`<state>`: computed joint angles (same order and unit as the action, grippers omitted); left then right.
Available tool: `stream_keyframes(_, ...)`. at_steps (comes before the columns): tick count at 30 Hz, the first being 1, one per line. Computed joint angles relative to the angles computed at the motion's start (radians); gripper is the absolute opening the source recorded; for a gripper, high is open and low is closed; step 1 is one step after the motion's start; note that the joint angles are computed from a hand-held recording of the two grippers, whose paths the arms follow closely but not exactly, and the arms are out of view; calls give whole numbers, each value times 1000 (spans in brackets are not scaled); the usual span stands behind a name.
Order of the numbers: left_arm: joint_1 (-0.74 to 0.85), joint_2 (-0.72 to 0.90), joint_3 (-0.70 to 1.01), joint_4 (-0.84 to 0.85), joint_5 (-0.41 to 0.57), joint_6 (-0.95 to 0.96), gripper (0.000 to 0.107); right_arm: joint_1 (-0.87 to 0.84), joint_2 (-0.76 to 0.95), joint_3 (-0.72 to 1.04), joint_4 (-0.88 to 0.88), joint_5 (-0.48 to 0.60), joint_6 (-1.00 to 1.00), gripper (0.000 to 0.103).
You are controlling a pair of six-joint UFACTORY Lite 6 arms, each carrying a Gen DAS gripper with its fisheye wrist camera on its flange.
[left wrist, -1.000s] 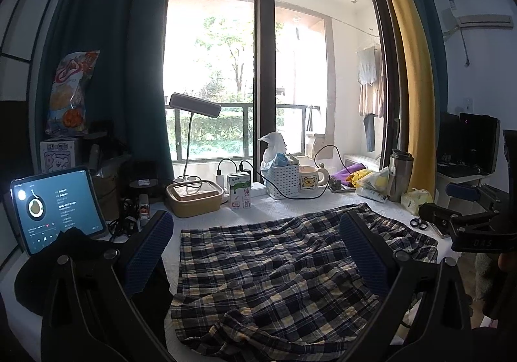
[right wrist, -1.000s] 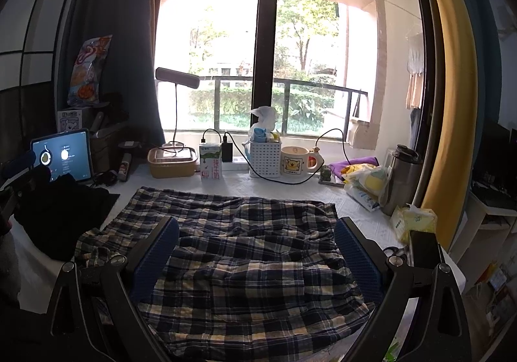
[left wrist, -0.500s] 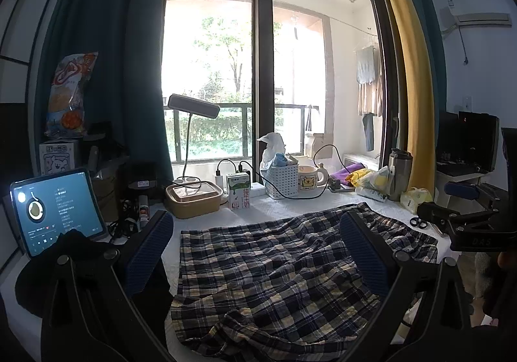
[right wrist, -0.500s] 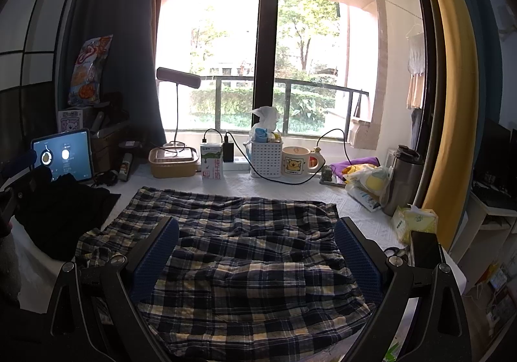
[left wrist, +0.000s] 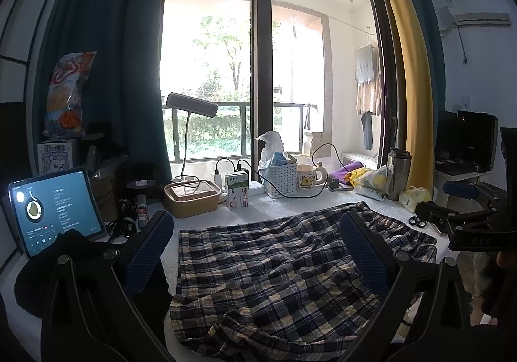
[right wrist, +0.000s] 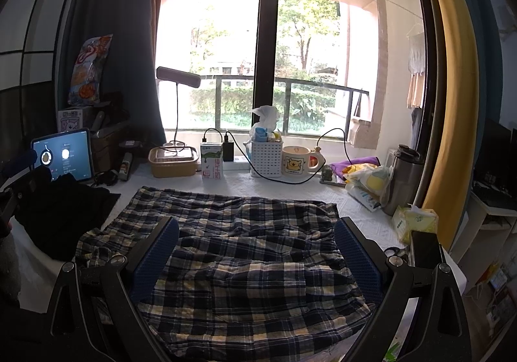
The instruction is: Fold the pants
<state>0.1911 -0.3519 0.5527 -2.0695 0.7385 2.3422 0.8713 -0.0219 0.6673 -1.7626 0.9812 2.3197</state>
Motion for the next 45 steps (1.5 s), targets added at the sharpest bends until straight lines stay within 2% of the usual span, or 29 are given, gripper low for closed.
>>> stream_keyframes(16, 2, 1, 2, 18, -1, -10, 102, -3, 2, 1, 1, -4, 4, 98)
stream_keyframes(20, -27, 25, 24, -11, -20, 45, 102, -15, -1, -5, -12, -23, 4, 98)
stream_keyframes(26, -88, 190, 145, 26, -67, 16, 102, -102, 33, 0, -78, -84, 9, 98)
stream_keyframes(32, -157, 507, 428, 59, -230, -53, 102, -368, 122, 80, -236, -290, 10, 98)
stream_keyframes(34, -171, 637, 569, 146, -296, -163, 102, -468, 185, 145, -264, -358, -27, 98)
stream_keyframes(38, -177, 897, 882, 508, -390, -561, 101, -643, 272, 262, -359, -514, -62, 98)
stream_keyframes(41, -181, 1052, 1095, 806, -412, -875, 101, -787, 377, 417, -425, -659, -96, 98)
stream_keyframes(43, -181, 1201, 1296, 1009, -399, -1085, 95, -849, 454, 538, -345, -741, -206, 98)
stream_keyframes(45, -181, 1336, 1505, 1209, -353, -1294, 95, -914, 558, 693, -189, -835, -400, 98)
